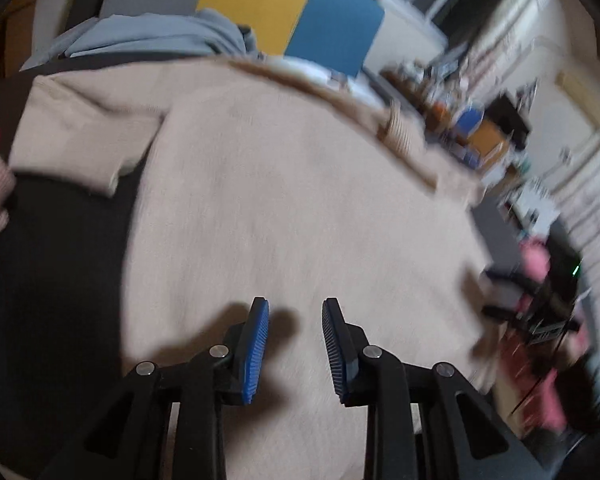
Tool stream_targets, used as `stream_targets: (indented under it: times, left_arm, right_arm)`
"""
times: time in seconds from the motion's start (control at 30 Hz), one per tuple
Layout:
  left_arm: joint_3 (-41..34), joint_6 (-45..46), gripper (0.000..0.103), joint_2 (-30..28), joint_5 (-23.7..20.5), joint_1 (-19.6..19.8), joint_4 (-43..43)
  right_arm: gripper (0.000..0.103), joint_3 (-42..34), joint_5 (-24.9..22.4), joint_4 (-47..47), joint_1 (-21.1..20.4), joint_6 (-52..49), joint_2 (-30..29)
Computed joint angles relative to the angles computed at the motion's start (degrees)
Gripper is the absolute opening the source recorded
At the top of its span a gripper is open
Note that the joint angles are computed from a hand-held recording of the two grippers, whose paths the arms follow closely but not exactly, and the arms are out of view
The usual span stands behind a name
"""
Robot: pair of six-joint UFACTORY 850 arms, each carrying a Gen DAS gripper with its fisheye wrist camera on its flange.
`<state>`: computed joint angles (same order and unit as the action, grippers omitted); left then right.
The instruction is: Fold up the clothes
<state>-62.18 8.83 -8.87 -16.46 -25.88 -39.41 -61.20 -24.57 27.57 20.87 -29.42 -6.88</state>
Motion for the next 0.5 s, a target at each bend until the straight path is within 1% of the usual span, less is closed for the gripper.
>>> stream_targets:
  times: [0.03,0.07,0.1,0.13,0.2,0.3,0.33,0.4,0.43,0.47,0.5]
  left_arm:
    - [-1.77,3.31,0.028,-1.26,0.00,0.57,-3.84]
    - [-3.68,4.40,0.028,-2.56,0.05,0.88,-5.28]
    - [-5.48,3.98,0.028,-3.92,0.77,0.69,-4.33]
    - [-7.62,1.23,0.028,-5.40,1.23,0.34,-0.97]
    - [-11.17,-0.48,0.029,-8.12,1.42,-0.54,2.21]
    - [-14.08,-0.88,0.029,-10.85,1.04,-1.83,4.04]
    - [-14.60,-1.80,0.029,-11.55,0.84,-2.23,5.40]
    - [-15.45,-3.82,0.029,-12.91,0.17,-2.83,8.02]
    - [-15.29,-3.56,0.029,-13.10,-0.32,-2.95,7.58]
    - [-15.24,-3.19,0.029,-13.59,-1.29,-2.85,6.78]
    - [-14.66,-3.65,0.029,-13.54,-1.86,-2.80,6.69]
  right_arm:
    - [0.103,-0.82,-1.29,3.75,-1.23,-1.89,0.08]
    - [0.103,-2.61,-0.18,8.06,-2.37,-4.95,-1.11]
    - [0.103,-4.46,1.16,12.80,-3.40,-8.39,-2.42]
    - [0.103,-5.57,3.04,16.77,-4.13,-11.12,-2.79]
    - [0.103,-8.50,6.41,20.93,-4.86,-13.54,-4.51]
    - [0.102,-16.52,5.84,22.34,-5.62,-13.88,-11.19]
    - [0.101,-19.57,5.48,21.13,-5.78,-12.27,-13.50]
    - [0.092,-24.22,4.02,12.66,-5.21,-4.02,-17.46]
    - [0.083,-26.74,2.98,8.28,-4.90,0.24,-19.50]
    - [0.071,-29.96,0.97,5.87,-4.78,2.83,-22.22]
    - [0.063,-34.01,-1.35,1.06,-4.37,7.23,-25.50]
